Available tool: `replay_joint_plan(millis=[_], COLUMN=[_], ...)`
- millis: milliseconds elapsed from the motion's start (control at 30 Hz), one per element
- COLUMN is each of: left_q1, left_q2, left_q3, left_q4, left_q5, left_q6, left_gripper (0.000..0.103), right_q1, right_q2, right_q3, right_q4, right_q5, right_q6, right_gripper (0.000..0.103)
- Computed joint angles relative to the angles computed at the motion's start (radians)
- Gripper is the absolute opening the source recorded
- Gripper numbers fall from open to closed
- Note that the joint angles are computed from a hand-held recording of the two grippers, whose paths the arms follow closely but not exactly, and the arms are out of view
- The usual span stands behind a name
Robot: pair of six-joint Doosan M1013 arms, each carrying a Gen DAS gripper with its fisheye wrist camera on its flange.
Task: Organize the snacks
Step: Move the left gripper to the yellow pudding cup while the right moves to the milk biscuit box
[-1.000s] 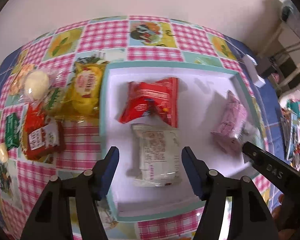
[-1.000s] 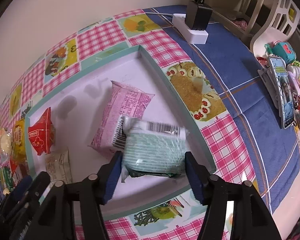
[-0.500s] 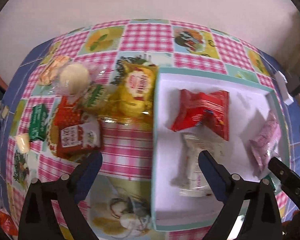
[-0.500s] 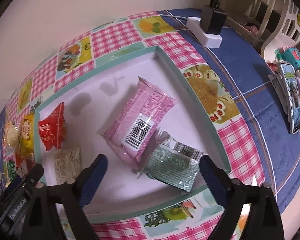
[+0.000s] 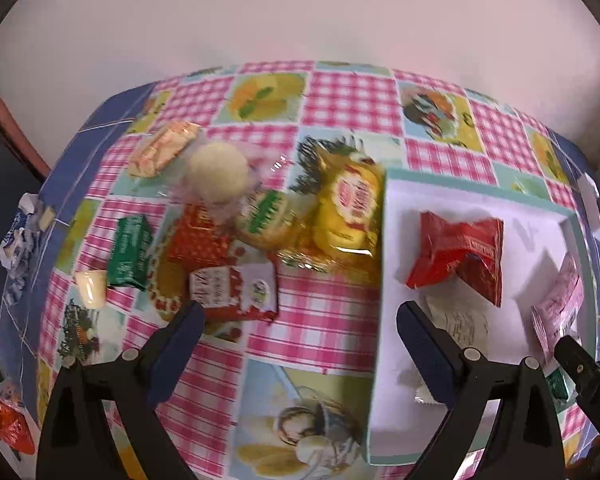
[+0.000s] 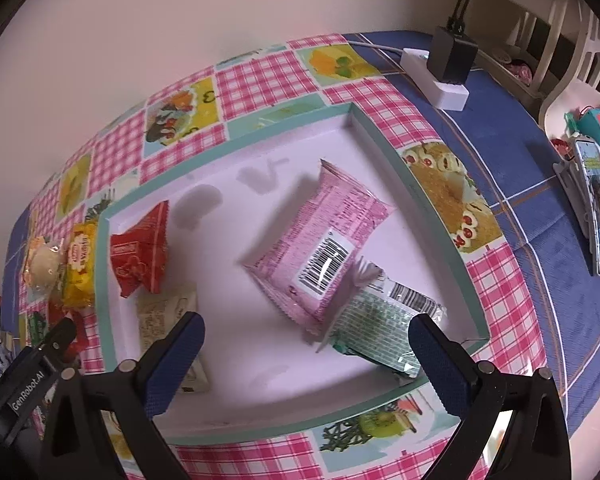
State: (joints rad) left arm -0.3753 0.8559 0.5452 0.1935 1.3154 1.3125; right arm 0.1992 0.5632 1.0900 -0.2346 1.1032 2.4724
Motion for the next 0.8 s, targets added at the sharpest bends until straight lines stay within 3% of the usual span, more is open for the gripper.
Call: replay_joint_plan(millis=[300,467,800], left_q1=[0.031,0.044,0.088], left_q2=[-0.010,0.005,0.014], left_q3=[-0.005,-0.040,-0.070], left_q4=[-0.027,-0.005,-0.010], left_q5=[-0.009,0.041,0.071], left_q6=[-0.026,-0.009,-0.011], left_gripper=[0.097,0.097,0.097], right_q1=[0.013,0.022,0.039], right_q2=[-0.008,-0.011,0.018], right_q3=[0.004,0.001,-0.052], right_q4=[-0.017,-0.040,-0.055], right_q5=[-0.054,-0.085,-0.069], right_q6=[0.002,0.012,0.012], right_gripper=[0.103,0.103,0.101])
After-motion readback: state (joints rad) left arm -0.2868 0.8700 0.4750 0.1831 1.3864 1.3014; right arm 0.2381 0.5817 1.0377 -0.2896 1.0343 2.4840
